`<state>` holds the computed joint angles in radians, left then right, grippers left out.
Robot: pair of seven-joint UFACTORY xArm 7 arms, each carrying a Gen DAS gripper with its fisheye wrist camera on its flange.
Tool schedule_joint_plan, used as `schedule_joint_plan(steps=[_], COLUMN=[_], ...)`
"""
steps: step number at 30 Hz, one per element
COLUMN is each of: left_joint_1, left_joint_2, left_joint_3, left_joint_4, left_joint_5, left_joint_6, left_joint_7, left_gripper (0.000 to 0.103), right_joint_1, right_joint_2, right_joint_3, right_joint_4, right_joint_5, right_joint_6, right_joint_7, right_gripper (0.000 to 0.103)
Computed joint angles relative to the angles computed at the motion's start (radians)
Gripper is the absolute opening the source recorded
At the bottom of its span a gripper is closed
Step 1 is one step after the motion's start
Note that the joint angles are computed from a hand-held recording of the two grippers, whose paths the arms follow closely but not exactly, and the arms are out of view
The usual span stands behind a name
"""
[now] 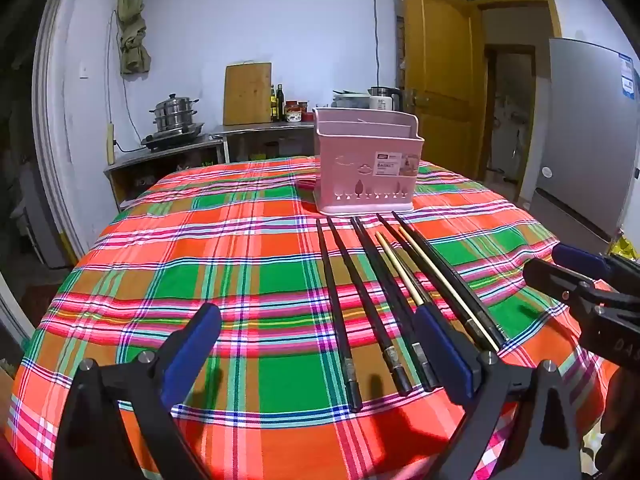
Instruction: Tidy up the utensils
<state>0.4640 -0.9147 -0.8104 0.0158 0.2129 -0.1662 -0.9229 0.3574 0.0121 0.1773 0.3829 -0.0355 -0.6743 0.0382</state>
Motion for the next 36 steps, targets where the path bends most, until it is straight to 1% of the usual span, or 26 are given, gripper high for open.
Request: schedule_joint_plan(steps=[7, 8, 13, 14, 16, 17, 20, 24, 28, 33, 36], left_joint_1=[0.012, -0.022, -0.035, -0.035, -0.037, -0.026, -0.033, -0.051, -0.048, -0.059, -0.056], left_joint_2=[0.01, -0.008, -0.012, -0.018, -0.018, -0.011, -0.016, -0.025, -0.021, -0.02, -0.019], left_joint_3=[0.0, 0.021, 0.042, 0.026, 0.026, 0.022, 0.026, 0.037, 0.043, 0.056, 0.053], left_joint_4=[0.004, -0.003, -0.003, -0.006, -0.005, -0.004, -0.005, -0.004, -0.007, -0.005, -0.006], left_joint_5=[-0.005, -0.004, 0.0, 0.0, 0.002, 0.005, 0.004, 0.006, 0.011, 0.012, 0.012], left_joint_6=[-0.009, 0.004, 0.015, 0.011, 0.015, 0.003, 0.009, 0.026, 0.016, 0.026, 0.023], left_joint_7=[-0.004, 0.004, 0.009, 0.001, -0.002, -0.001, -0.002, -0.004, -0.002, 0.003, 0.002], left_gripper=[0.099, 0.099, 0.099, 0.099, 0.099, 0.099, 0.099, 0.099, 0.099, 0.099, 0.099], right_joint_1=[-0.001, -0.001, -0.002, -0.005, -0.005, -0.004, -0.007, 0.0, 0.002, 0.002, 0.0], right_joint_2=[-0.003, -0.004, -0.006, -0.001, -0.001, -0.002, -0.013, -0.015, -0.017, -0.016, -0.022], right_joint_3=[0.0, 0.0, 0.0, -0.004, -0.003, -0.001, -0.003, 0.003, 0.004, 0.004, 0.001], right_joint_4=[-0.001, -0.002, -0.007, 0.002, 0.003, 0.001, -0.004, -0.002, -0.002, 0.001, -0.004], right_joint_5=[0.002, 0.001, -0.001, -0.011, -0.01, -0.005, -0.016, 0.006, 0.01, 0.008, 0.001], right_joint_6=[0.001, 0.002, -0.001, 0.004, 0.003, 0.002, 0.003, 0.005, 0.006, 0.009, 0.009], right_joint_7=[0.0, 0.001, 0.0, 0.004, 0.005, 0.002, 0.01, -0.001, -0.002, 0.0, 0.006], right_gripper=[0.06, 0.06, 0.06, 0.06, 0.06, 0.06, 0.06, 0.06, 0.06, 0.06, 0.06])
